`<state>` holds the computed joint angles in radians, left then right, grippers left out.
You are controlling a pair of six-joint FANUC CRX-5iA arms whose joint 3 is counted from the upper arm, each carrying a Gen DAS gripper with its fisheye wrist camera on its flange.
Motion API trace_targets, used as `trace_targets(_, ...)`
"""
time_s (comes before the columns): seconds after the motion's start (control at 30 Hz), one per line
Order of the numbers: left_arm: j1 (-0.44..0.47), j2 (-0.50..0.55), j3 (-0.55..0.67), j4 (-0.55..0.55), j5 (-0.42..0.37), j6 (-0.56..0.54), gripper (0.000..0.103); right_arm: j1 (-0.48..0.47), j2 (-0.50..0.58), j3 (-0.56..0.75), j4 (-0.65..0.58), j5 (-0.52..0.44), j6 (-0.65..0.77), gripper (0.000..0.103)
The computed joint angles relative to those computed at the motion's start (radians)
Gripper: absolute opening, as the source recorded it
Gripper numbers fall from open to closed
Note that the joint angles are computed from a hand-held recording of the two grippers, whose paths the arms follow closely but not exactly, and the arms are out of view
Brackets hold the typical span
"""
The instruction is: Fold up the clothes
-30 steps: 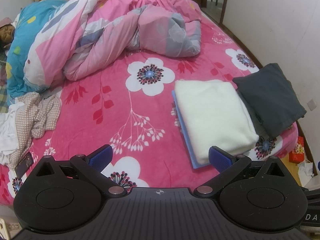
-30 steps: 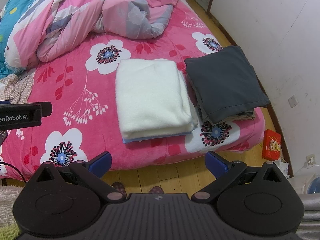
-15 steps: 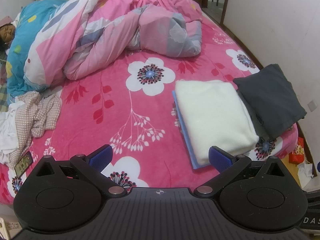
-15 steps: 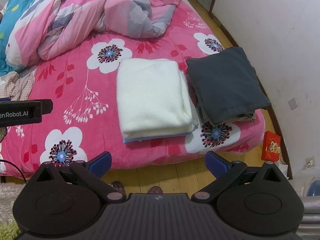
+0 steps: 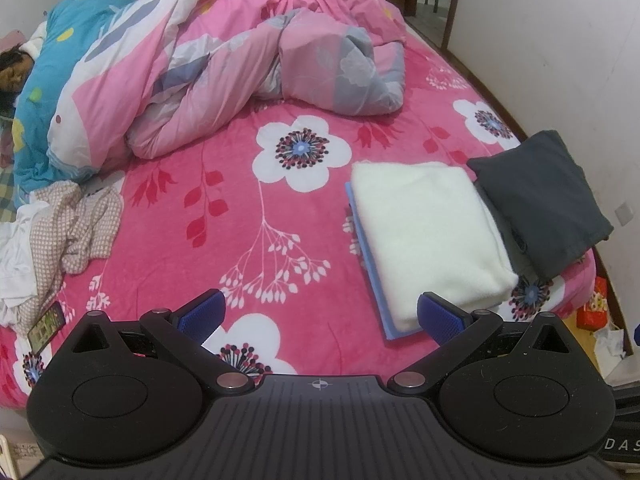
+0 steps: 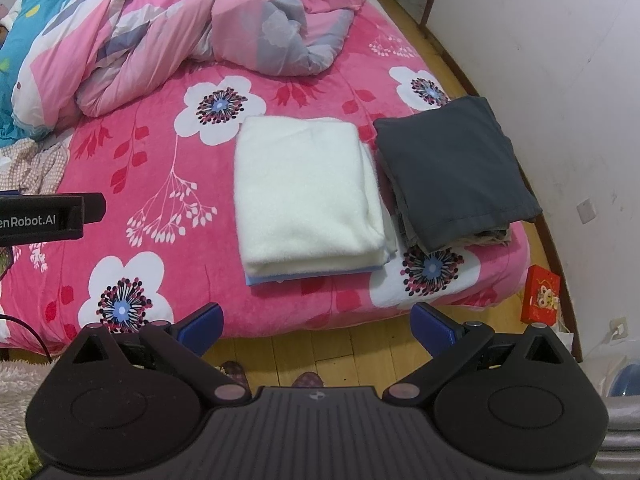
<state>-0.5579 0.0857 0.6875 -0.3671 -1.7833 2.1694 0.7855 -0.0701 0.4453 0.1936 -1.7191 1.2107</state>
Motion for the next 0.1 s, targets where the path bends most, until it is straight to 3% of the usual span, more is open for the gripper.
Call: trace_targets(0.1, 0.004, 0.002, 0.001, 0.003, -0.001, -0.001, 0.103, 0.000, -0.001, -0.001, 0.000, 0.001, -0.001, 0.102)
